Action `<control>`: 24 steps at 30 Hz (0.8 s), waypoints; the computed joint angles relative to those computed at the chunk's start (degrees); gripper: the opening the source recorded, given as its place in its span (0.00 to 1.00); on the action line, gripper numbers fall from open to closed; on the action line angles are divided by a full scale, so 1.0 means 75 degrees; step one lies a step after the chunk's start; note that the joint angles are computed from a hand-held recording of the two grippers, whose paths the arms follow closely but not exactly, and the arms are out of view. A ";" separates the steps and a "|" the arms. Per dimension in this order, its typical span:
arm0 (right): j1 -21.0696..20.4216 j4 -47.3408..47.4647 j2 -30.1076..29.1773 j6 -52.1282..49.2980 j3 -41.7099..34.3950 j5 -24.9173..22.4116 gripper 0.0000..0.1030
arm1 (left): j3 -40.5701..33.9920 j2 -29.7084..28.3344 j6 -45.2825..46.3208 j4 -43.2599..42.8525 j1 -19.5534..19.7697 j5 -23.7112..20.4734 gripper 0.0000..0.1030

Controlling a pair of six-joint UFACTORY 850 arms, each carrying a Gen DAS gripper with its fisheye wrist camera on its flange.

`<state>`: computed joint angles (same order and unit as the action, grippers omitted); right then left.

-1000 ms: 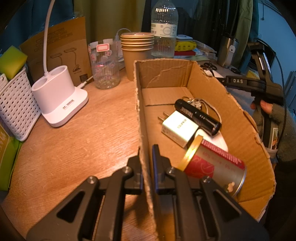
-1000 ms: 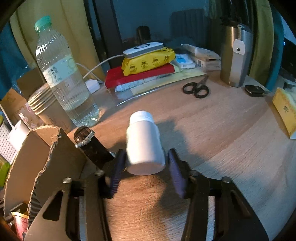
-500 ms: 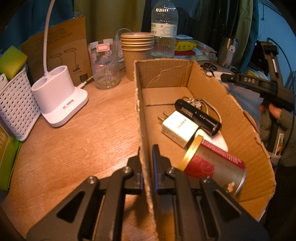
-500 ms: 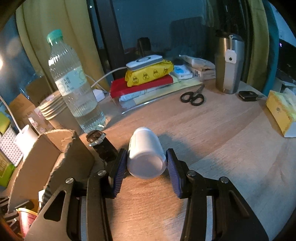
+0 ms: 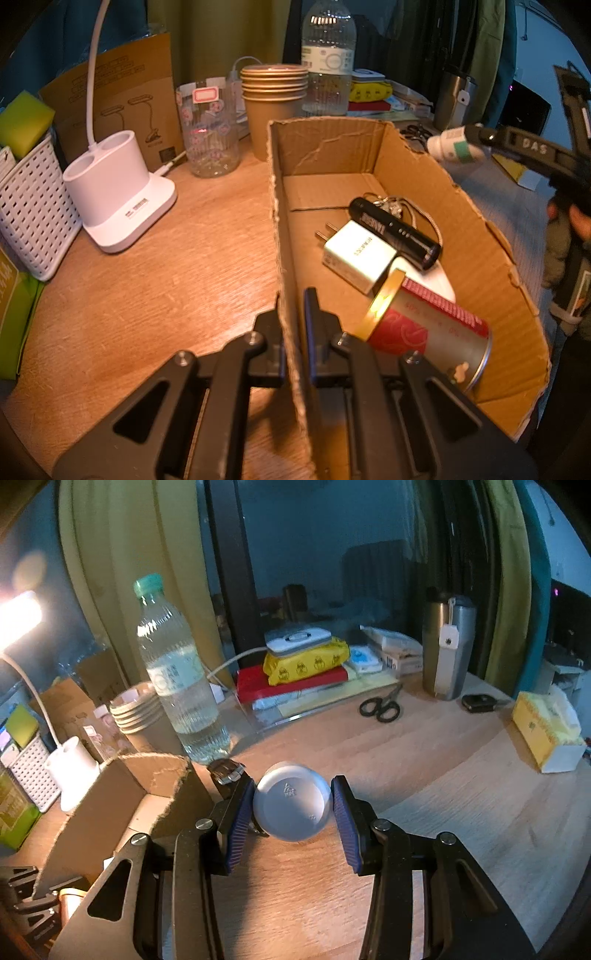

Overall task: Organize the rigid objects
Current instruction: 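Close the right tool on the white pill bottle and lift it, then carry the pill bottle over the box and release it inside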

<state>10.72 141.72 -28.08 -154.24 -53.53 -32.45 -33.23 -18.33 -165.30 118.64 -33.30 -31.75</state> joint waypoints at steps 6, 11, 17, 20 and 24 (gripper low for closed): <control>0.0026 -0.0014 0.0545 -0.0178 0.0454 -0.0338 0.44 | 0.0000 0.0000 -0.0005 0.0005 0.0002 0.0000 0.08; 0.0134 -0.0033 0.0963 -0.0392 0.0800 -0.0575 0.44 | 0.0001 0.0000 -0.0005 0.0007 0.0003 0.0001 0.08; 0.0274 -0.0148 0.1295 -0.0484 0.1088 -0.0764 0.44 | -0.0001 -0.0002 -0.0004 0.0006 0.0002 0.0001 0.08; 0.0355 -0.0214 0.1374 -0.0540 0.1159 -0.0788 0.44 | 0.0001 0.0000 -0.0009 0.0011 0.0004 0.0002 0.08; 0.0464 -0.0246 0.1464 -0.0625 0.1251 -0.0814 0.44 | -0.0005 -0.0004 -0.0003 0.0005 0.0001 0.0002 0.08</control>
<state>14.21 139.88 -17.10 -158.93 -44.15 -38.55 -33.26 -18.36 -165.32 118.67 -33.29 -31.73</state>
